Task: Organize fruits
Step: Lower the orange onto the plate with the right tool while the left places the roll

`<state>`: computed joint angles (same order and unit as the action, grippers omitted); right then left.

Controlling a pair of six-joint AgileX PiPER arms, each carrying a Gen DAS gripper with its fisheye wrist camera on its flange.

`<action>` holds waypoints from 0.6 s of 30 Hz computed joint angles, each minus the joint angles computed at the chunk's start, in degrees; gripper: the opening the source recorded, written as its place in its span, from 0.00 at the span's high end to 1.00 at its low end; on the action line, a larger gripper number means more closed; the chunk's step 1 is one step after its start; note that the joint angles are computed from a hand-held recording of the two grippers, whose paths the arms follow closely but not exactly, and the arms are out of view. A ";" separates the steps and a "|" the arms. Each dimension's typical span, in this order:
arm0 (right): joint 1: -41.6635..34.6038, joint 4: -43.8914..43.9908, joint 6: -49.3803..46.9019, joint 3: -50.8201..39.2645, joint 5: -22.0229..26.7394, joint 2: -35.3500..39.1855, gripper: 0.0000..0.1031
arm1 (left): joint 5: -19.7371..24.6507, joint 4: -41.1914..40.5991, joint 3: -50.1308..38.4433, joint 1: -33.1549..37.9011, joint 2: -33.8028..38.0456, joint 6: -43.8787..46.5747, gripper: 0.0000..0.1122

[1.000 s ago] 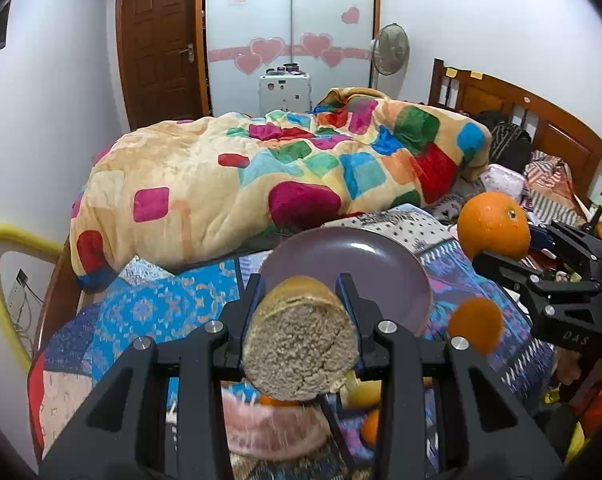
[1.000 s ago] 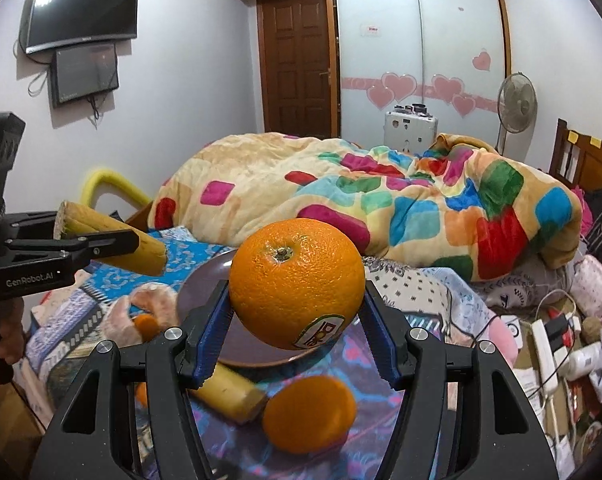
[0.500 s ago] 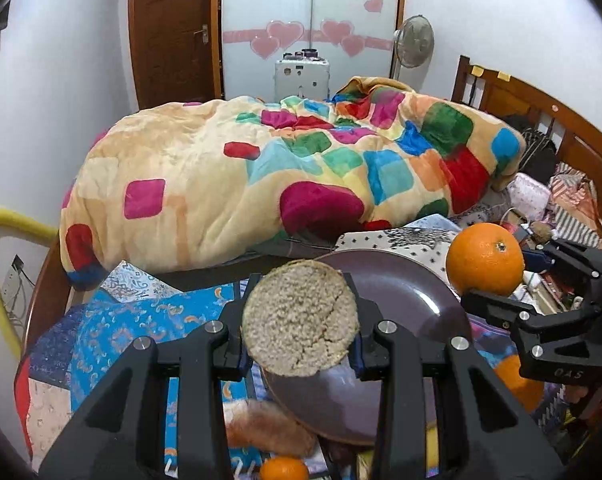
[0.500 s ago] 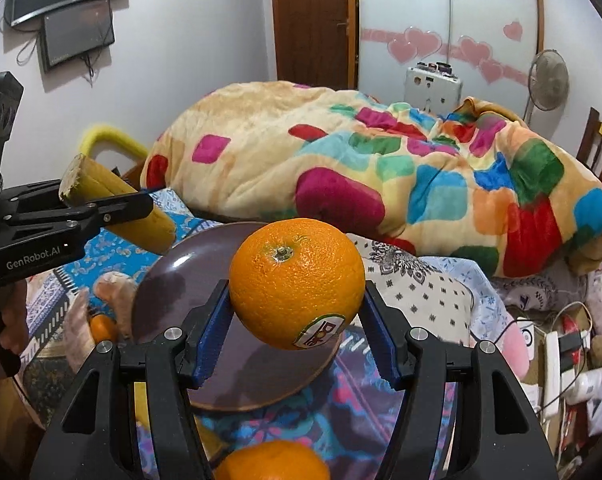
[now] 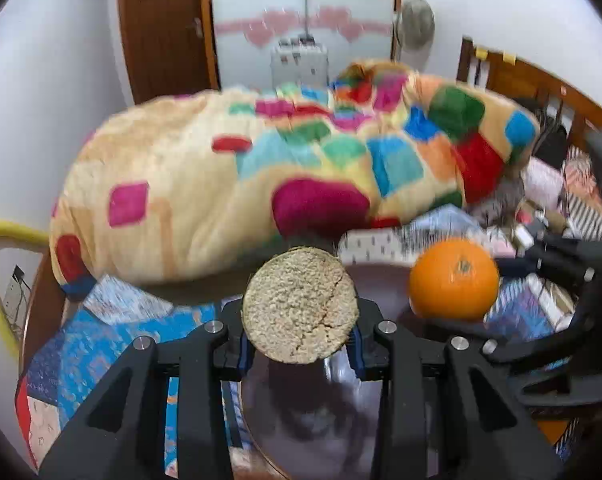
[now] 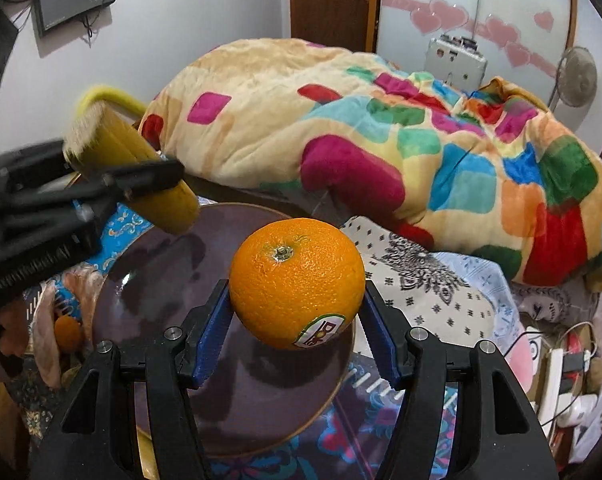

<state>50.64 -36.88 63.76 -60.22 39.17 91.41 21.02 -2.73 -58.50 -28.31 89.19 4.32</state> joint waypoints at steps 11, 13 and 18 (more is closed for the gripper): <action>-0.30 6.70 -11.08 -3.01 3.81 3.10 0.42 | 4.01 -2.01 4.27 0.21 -2.97 5.80 0.68; -0.49 7.63 -11.88 -3.32 3.89 3.28 0.41 | 5.81 -5.57 4.26 1.24 -2.00 9.20 0.68; 1.58 3.68 -8.43 -3.63 5.83 3.06 0.39 | 6.84 -8.59 4.79 2.21 -0.61 11.42 0.68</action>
<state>52.23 -33.20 55.33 -63.85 45.00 94.46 27.85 -11.32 -53.71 -26.10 88.58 15.74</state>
